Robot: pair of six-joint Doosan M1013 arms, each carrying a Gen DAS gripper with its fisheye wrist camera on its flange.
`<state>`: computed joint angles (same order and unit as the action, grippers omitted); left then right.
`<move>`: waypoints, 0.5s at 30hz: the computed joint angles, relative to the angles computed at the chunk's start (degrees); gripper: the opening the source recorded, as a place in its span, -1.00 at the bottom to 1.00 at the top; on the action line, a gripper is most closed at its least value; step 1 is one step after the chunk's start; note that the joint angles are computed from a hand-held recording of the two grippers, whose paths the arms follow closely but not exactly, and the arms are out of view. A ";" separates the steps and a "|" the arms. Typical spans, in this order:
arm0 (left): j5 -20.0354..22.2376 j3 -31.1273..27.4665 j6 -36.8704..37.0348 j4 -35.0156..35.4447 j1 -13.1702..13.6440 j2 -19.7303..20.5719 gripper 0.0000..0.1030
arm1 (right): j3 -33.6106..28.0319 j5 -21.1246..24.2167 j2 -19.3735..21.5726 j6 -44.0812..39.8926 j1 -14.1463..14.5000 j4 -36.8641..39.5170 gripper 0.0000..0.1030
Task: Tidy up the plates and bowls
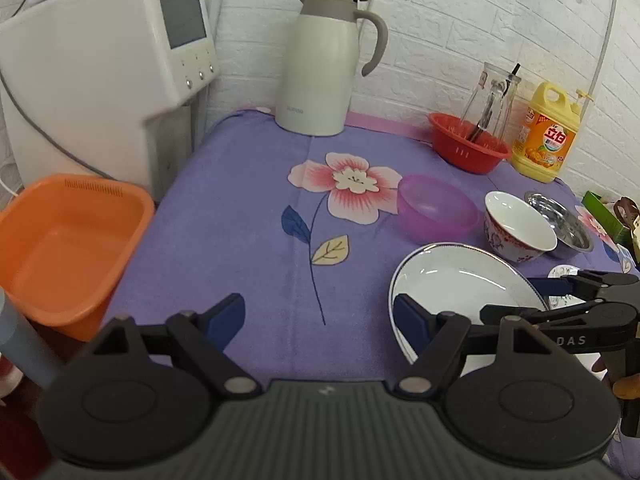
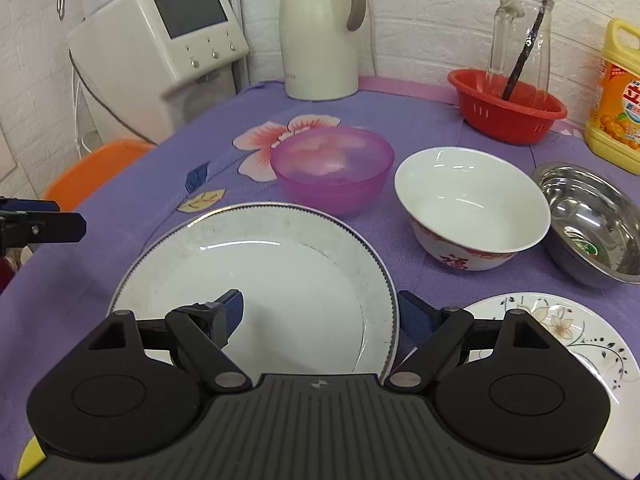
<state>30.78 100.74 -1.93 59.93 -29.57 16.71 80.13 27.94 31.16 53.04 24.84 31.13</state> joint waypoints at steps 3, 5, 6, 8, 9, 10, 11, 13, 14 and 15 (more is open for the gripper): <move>0.03 0.05 -0.83 1.01 -0.11 0.35 0.48 | -0.13 -0.53 0.21 3.95 0.80 -4.55 1.00; -0.55 0.08 -0.29 0.64 0.01 0.52 0.48 | -0.12 -0.41 0.21 2.92 0.93 -2.87 1.00; -0.97 0.04 0.21 0.20 0.05 0.64 0.48 | -0.09 0.05 0.22 0.99 0.84 -0.59 1.00; -1.86 -0.21 2.20 -1.87 0.20 1.05 0.48 | -0.40 1.23 0.41 -2.00 0.80 2.51 1.00; -2.50 -0.40 3.38 -2.95 0.32 1.35 0.48 | -0.35 1.21 0.38 -2.78 0.83 2.92 1.00; -2.89 -0.49 4.21 -3.70 0.31 1.57 0.48 | 0.07 0.70 0.16 -3.60 0.77 3.52 1.00; -3.24 -0.56 4.76 -4.22 0.24 1.83 0.48 | 0.31 0.31 0.00 -3.74 0.69 3.41 1.00; -3.91 -0.79 5.32 -4.65 0.18 2.32 0.48 | 0.51 -0.01 -0.17 -2.74 0.65 1.77 1.00; -4.11 -1.20 5.68 -5.14 0.19 2.77 0.47 | 0.44 0.47 -0.13 -3.13 0.58 1.96 1.00; -4.32 -1.60 6.03 -5.71 0.23 3.16 0.47 | 0.39 1.04 -0.09 -3.38 0.52 2.19 1.00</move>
<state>26.46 99.14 4.10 54.22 -29.34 19.87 80.53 28.98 31.07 49.66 25.36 33.31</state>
